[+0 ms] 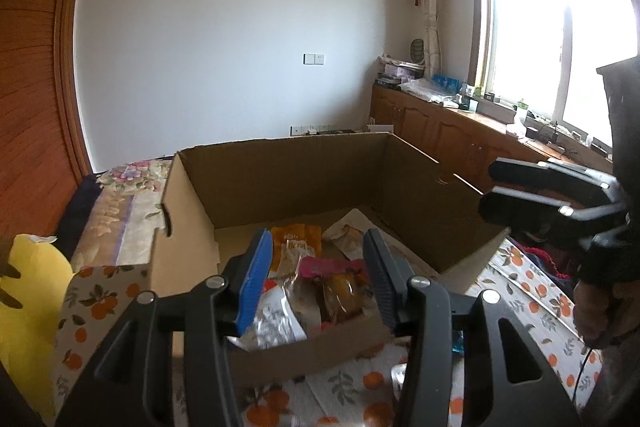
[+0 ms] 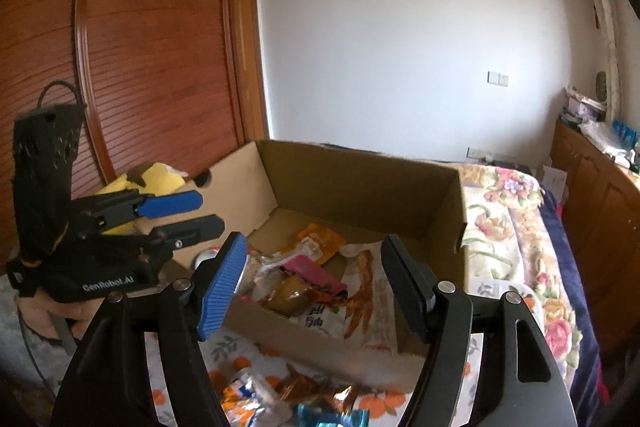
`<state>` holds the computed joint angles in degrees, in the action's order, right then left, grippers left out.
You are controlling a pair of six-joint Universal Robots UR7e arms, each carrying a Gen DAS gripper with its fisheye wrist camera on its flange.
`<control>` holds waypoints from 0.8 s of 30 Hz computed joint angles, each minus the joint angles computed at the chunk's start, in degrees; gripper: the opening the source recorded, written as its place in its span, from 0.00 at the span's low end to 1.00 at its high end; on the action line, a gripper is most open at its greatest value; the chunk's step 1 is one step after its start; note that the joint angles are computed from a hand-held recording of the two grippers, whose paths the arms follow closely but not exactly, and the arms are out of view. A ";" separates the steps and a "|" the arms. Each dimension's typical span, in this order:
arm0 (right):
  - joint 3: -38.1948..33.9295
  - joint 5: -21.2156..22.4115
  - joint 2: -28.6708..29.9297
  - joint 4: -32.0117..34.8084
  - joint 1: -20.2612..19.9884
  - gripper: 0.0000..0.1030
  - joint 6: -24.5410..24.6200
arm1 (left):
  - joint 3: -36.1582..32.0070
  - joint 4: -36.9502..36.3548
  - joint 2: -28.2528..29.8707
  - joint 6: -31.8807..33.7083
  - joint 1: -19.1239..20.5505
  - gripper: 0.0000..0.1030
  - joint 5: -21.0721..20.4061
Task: Organize snacks
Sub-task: 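Move both open tools back toward the remaining snacks on the bed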
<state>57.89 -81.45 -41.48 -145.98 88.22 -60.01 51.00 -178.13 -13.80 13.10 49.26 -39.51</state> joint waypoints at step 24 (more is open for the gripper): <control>26.54 -9.86 -13.07 -9.87 -1.49 0.70 4.88 | 30.76 0.11 -12.33 -20.05 -3.14 0.52 5.19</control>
